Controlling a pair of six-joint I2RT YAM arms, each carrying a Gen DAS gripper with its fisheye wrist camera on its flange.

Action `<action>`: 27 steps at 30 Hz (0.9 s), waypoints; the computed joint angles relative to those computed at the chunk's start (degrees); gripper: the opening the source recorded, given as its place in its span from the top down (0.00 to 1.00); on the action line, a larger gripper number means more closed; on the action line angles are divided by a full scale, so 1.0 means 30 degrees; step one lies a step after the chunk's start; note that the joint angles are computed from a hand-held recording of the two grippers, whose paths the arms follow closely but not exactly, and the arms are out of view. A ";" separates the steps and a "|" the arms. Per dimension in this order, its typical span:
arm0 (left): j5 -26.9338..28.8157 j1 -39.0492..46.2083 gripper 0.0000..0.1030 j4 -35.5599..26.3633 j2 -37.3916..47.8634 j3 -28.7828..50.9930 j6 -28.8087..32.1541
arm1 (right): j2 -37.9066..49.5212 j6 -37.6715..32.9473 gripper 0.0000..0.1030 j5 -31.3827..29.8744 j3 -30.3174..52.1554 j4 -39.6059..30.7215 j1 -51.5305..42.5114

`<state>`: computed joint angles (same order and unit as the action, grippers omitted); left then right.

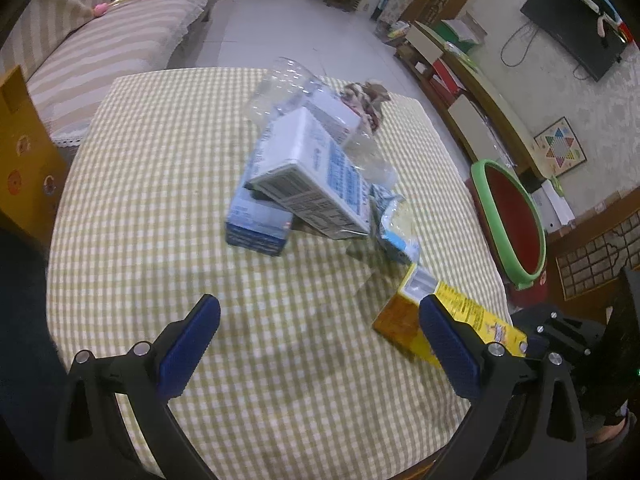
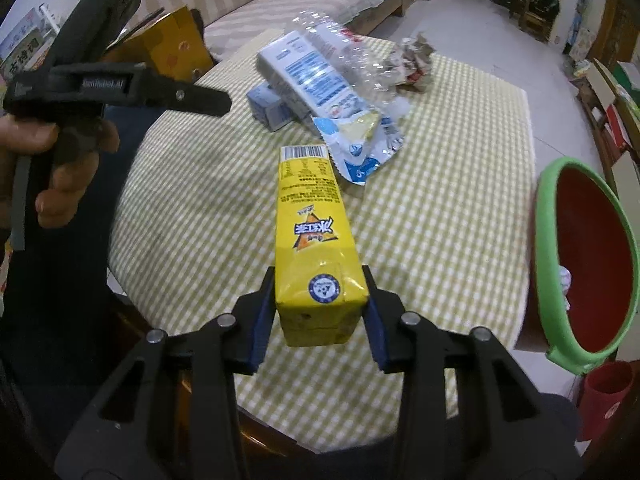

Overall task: Collect trash
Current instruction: 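Lift the yellow carton with the right tool while the left tool grasps the white packet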

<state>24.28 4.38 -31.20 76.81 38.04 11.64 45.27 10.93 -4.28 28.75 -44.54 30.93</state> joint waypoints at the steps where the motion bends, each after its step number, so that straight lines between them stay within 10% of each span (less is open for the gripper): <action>1: -0.0084 -0.0239 0.08 0.0113 0.0042 -0.0021 -0.0138 | -0.0348 -0.0141 0.63 -0.0197 -0.0019 -0.0243 -0.0386; 19: 0.0481 -0.0466 0.08 0.2846 0.7090 0.4772 -0.3593 | -0.0243 -0.1669 0.64 -0.1977 -0.0409 0.0585 -0.3345; 27: 0.0628 -0.0688 0.41 0.3778 0.8421 0.5514 -0.4078 | 0.0213 -0.1648 0.64 -0.2481 -0.0525 0.1171 -0.3819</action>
